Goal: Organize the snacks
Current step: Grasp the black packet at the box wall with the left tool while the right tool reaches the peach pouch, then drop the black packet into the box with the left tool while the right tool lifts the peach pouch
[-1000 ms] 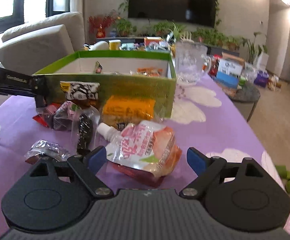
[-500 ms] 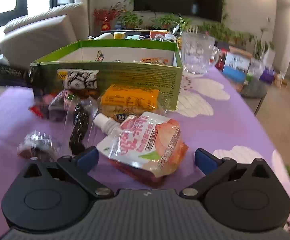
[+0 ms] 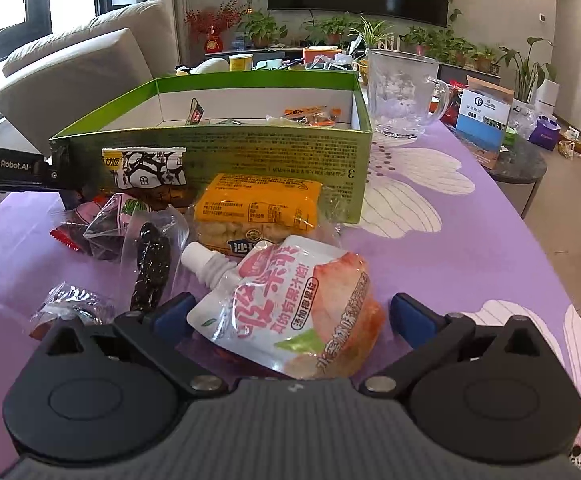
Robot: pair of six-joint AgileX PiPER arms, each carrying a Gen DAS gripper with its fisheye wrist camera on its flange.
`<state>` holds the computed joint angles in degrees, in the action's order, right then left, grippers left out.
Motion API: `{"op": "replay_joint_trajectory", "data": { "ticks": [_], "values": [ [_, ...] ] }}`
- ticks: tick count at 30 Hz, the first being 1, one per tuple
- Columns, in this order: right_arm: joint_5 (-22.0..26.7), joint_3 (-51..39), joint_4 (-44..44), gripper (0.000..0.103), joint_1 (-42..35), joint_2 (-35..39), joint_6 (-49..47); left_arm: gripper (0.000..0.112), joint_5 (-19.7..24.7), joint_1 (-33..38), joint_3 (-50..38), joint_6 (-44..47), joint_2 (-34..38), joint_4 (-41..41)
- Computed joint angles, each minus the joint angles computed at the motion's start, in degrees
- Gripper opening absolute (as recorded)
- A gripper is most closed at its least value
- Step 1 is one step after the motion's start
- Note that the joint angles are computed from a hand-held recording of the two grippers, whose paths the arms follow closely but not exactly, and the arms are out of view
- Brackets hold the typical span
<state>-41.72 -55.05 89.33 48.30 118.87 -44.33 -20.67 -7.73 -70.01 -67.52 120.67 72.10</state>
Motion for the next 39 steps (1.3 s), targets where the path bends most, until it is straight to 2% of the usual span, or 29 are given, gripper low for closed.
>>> {"op": "replay_joint_trajectory", "data": {
  "ticks": [4,7,11,15,20,24,33,39],
  "values": [
    [-0.63,0.92,-2.36,0.085,0.84,-0.34,1.39,0.029,2.47,-1.11,-0.92,-2.83,0.39,1.9],
    [-2.79,-0.18,-0.29,0.085,2.3,0.52,0.07,0.029,2.49,-1.1,-1.51,-5.47,0.73,4.14],
    [-5.27,1.1,-0.32,0.085,3.88,-0.48,2.5,0.022,-2.33,0.83,0.39,-1.76,-0.15,1.41],
    [-10.19,3.0,-0.19,0.085,6.23,-2.25,4.08,0.022,-6.35,2.0,4.88,6.45,-3.28,-5.3],
    [-14.12,4.14,-1.13,0.085,7.47,-4.78,4.2,0.022,-9.24,2.39,7.94,7.62,-6.43,-5.82],
    [-15.32,3.78,-3.34,0.085,6.6,-5.79,4.04,0.022,-10.81,2.08,8.38,7.74,-8.2,-5.5],
    [-15.03,-0.43,-9.07,0.085,2.34,-6.37,2.15,0.022,-8.27,0.29,2.28,2.95,-7.71,-1.89],
    [-12.55,-4.17,-12.85,0.085,-1.22,-4.92,2.24,0.023,-4.7,-1.32,-4.84,-7.48,-4.57,5.89]
  ]
}}
